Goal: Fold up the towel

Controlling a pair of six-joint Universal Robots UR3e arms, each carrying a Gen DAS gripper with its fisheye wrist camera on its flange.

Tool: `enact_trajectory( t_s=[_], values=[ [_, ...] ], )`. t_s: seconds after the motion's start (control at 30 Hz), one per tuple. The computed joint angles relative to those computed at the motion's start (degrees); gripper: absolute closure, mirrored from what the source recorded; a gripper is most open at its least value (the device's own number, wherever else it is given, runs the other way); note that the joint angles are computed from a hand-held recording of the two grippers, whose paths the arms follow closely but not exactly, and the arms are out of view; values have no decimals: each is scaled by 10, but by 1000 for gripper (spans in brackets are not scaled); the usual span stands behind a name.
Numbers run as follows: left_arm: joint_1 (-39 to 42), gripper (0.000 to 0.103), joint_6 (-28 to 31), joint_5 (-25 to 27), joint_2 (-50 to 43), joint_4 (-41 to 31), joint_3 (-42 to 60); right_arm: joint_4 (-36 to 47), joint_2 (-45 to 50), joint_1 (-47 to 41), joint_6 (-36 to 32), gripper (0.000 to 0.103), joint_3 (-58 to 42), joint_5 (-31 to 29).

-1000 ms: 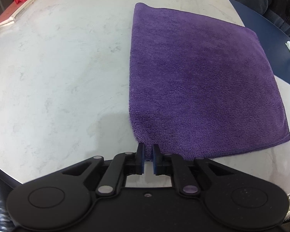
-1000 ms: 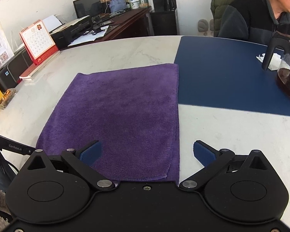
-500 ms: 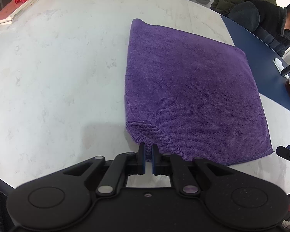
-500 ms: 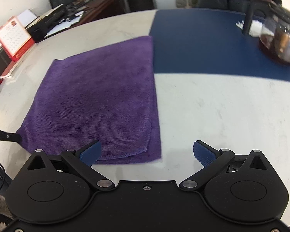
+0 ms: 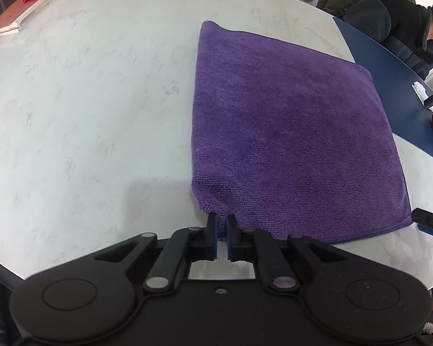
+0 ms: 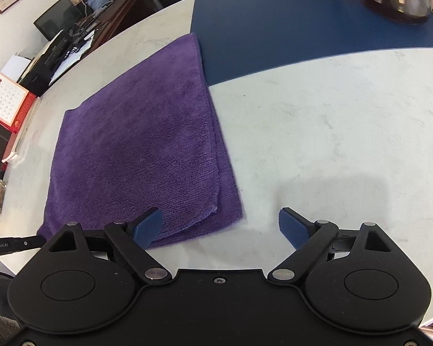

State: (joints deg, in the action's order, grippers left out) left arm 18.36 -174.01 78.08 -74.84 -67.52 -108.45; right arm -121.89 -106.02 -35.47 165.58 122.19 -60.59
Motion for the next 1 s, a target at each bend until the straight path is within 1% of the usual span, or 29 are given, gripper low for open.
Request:
enact_trajectory(
  t_s=[0.07,0.13,0.17,0.23,0.27,0.3,0.4,0.57,0.77,0.93,1.0],
  values=[
    [0,98,1,1,-2,0,1,7,7,-2,1,25,-6,14],
    [0,98,1,2,-2,0,1,11,13,-1,3,30,-10,25],
    [0,98,0,2,-2,-1,1,14,17,-1,4,37,-12,34],
    [0,98,0,2,-2,-2,1,19,23,0,4,40,-14,49],
    [0,98,0,3,-2,-2,1,18,25,1,4,45,-14,54],
    [0,98,1,3,-1,-3,1,15,28,3,4,46,-15,60],
    [0,98,1,4,-1,-4,0,8,35,12,-3,46,-20,79],
    [2,98,3,3,1,-7,-2,-17,43,44,-14,46,-35,92],
    [2,98,8,2,-2,-9,-2,-77,63,81,-9,45,-38,95],
    [1,98,9,2,-3,-10,-1,-106,41,63,-11,45,-18,138],
    [0,98,9,2,-4,-8,-2,-107,30,58,-8,45,-15,138]
  ],
)
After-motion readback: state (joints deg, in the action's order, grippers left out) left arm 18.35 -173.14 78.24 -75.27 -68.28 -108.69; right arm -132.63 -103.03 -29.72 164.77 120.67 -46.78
